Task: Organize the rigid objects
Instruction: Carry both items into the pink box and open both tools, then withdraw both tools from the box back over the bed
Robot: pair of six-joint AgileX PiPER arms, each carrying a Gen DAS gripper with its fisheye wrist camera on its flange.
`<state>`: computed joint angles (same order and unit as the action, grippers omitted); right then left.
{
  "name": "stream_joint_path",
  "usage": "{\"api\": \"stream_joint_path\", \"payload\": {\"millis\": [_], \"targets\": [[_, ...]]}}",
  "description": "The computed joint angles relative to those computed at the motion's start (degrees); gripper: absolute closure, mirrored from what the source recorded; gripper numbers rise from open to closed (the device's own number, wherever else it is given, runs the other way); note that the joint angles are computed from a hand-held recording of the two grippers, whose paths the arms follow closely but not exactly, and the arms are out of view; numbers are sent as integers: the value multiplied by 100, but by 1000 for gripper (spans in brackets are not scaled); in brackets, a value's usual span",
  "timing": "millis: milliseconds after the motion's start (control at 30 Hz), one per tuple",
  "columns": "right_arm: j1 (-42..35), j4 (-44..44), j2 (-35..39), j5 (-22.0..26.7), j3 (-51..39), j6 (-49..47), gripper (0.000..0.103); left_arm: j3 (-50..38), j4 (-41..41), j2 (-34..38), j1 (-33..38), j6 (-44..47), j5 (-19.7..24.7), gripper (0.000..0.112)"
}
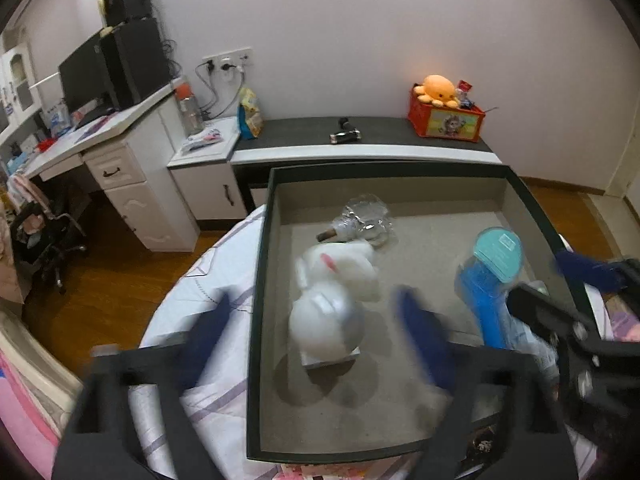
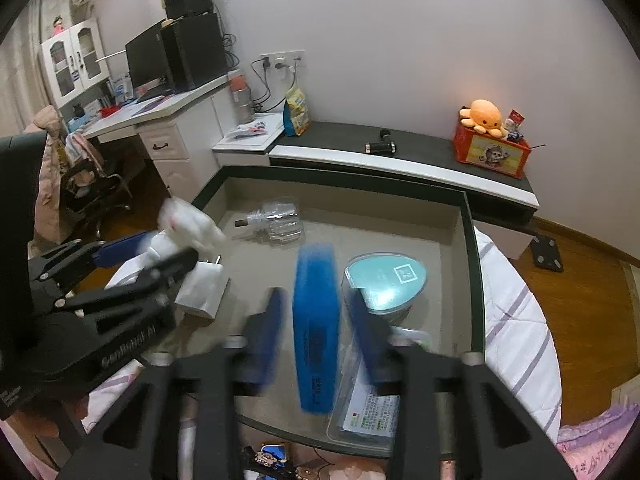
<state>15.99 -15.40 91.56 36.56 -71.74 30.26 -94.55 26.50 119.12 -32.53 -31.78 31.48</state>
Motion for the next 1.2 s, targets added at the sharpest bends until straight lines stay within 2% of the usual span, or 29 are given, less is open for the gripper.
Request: {"api": "stream_joint_path", "payload": {"millis": [67,233,567,833,967,1067,1200], "targets": [[43,-436,-95,-71,92,488,23,74,441,-25,7,-391,-74,13],[-141,-134,-87,-55,47,293,23,48,201,-16,105,-82,-107,13],[-96,-278,-51,158,-31,471,23,139,364,-88,115,-249,-93,13],[243,-977,-682,449,213,1195,23,1118,1294,-905,-103,-1174,-373,13],[796,-1676,-1243,888,443,1917,23,2021,2218,-1697,-308,-2145,-537,13],[1433,-2350,-1707,1459,597,2627,23,2753,3049,-2420,-543,-3048,-524,13],[2671,-3273,-2253,2654,700,3716,23,3623,4028,-3371,-895,-4083,-333,13]]}}
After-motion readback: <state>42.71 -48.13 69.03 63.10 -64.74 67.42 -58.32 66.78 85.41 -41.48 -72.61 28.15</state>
